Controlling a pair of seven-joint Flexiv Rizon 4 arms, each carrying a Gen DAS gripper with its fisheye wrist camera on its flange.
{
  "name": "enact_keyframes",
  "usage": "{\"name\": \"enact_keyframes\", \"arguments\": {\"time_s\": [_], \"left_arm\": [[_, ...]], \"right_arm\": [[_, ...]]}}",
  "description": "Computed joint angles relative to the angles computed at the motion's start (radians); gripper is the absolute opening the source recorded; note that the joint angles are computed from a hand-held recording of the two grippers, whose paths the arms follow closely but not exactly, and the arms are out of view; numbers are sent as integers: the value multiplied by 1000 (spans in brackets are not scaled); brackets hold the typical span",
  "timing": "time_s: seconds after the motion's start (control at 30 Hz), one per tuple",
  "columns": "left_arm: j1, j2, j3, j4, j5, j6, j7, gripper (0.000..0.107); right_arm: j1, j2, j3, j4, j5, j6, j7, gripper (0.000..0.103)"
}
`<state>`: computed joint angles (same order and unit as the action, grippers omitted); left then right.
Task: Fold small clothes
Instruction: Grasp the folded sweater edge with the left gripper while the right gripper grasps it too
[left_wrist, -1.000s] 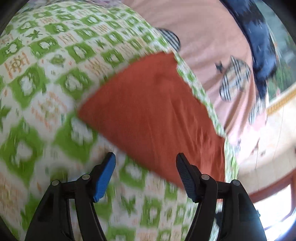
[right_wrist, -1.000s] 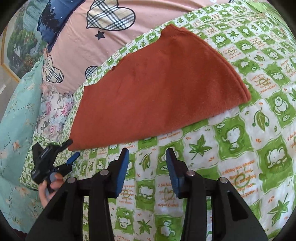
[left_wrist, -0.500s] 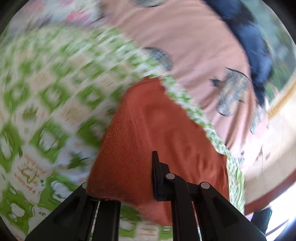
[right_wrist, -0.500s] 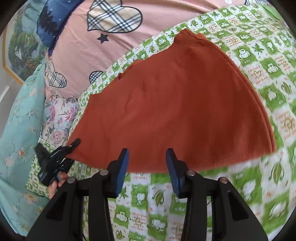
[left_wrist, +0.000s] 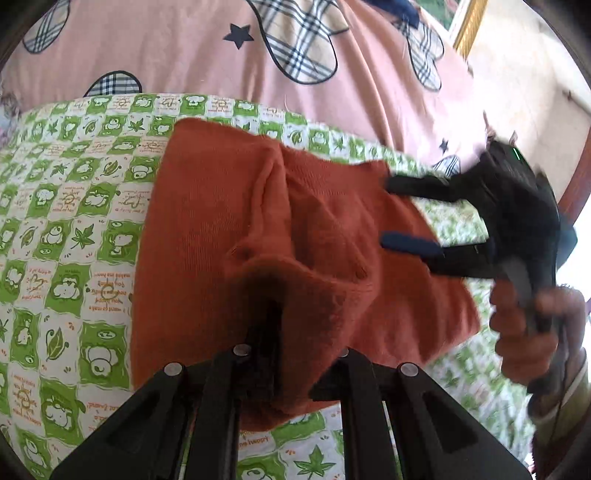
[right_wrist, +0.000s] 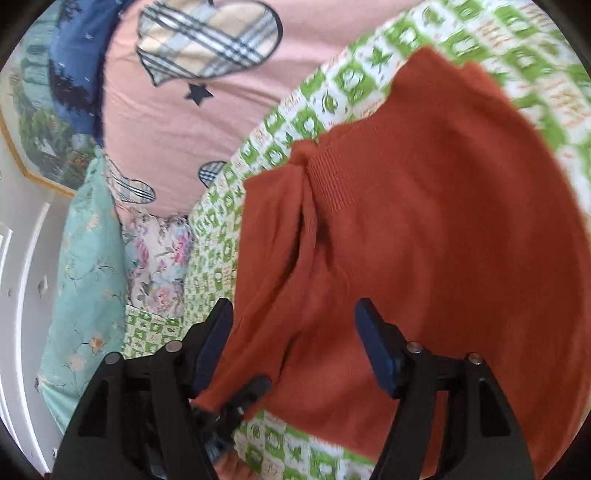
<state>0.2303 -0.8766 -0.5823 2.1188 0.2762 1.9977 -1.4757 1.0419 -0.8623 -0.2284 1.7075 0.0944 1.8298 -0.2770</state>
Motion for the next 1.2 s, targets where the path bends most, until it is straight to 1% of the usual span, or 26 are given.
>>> {"name": "enact_keyframes", "arguments": {"time_s": [0.07, 0.13, 0.2, 0.27, 0.33, 0.37, 0.4, 0.43, 0.47, 0.5, 0.53, 0.57, 0.63, 0.67, 0.7, 0.77, 0.83, 0.87, 0.9, 1.0, 1.07, 1.1, 1.17, 1.2], "left_arm": [[-71, 29, 69, -2, -18, 32, 10, 10], [-142, 53, 138, -4, -38, 59, 20, 10], [-240, 76, 231, -9, -73, 92, 39, 10], [-364, 90, 342, -15, -127, 137, 76, 10], [-458, 92, 421, -14, -175, 174, 123, 10], [-490, 89, 448, -10, -188, 196, 150, 10], [-507, 88, 457, -11, -199, 203, 172, 10], [-508, 93, 458, -2, -196, 210, 190, 9], [-506, 96, 451, 1, -192, 213, 204, 9], [-482, 101, 430, 4, -176, 207, 208, 9], [-459, 107, 405, 8, -159, 201, 206, 9], [-421, 111, 366, 9, -128, 187, 197, 8], [-322, 107, 259, -4, -44, 146, 167, 8], [-262, 101, 183, -14, 1, 111, 146, 8], [-229, 95, 135, -21, 25, 85, 134, 8], [-155, 62, 12, -45, 67, 18, 116, 8], [-119, 22, -70, -68, 70, -42, 122, 8], [-108, -12, -110, -89, 66, -71, 134, 8], [-107, -32, -128, -100, 56, -87, 148, 8], [-116, -87, -170, -137, 2, -157, 190, 8], [-127, -110, -185, -153, -37, -187, 211, 8], [-131, -116, -190, -154, -51, -188, 222, 8], [-143, -128, -195, -165, -72, -193, 248, 8], [-152, -129, -191, -170, -82, -199, 261, 8]], "right_arm": [[-58, -29, 51, -68, -50, -38, -12, 69], [-105, -58, 94, -139, -102, -96, -14, 69], [-169, -95, 164, -224, -169, -170, -23, 69], [-224, -131, 228, -301, -228, -242, -37, 69], [-262, -163, 274, -363, -276, -303, -61, 69], [-266, -167, 275, -371, -293, -318, -69, 58], [-266, -160, 271, -368, -310, -344, -75, 43], [-261, -149, 261, -351, -316, -348, -70, 23], [-257, -133, 247, -317, -315, -309, -63, 17], [-242, -110, 216, -263, -307, -231, -53, 16], [-224, -93, 187, -231, -300, -197, -45, 16], [-192, -62, 137, -178, -286, -159, -34, 15], [-110, 5, 23, -64, -250, -92, -28, 15], [-67, 34, -31, -14, -232, -73, -37, 15], [-32, 54, -74, 18, -214, -72, -47, 15], [46, 96, -165, 98, -176, -73, -62, 15], [89, 119, -214, 153, -146, -90, -63, 15], [99, 126, -227, 180, -134, -92, -62, 15], [108, 130, -238, 210, -120, -87, -59, 15], [109, 131, -236, 253, -82, -74, -50, 15], [125, 134, -255, 279, -66, -54, -57, 15], [140, 133, -269, 286, -53, -49, -59, 15], [167, 135, -300, 296, -44, -77, -67, 15], [169, 139, -305, 294, -61, -119, -74, 15]]}}
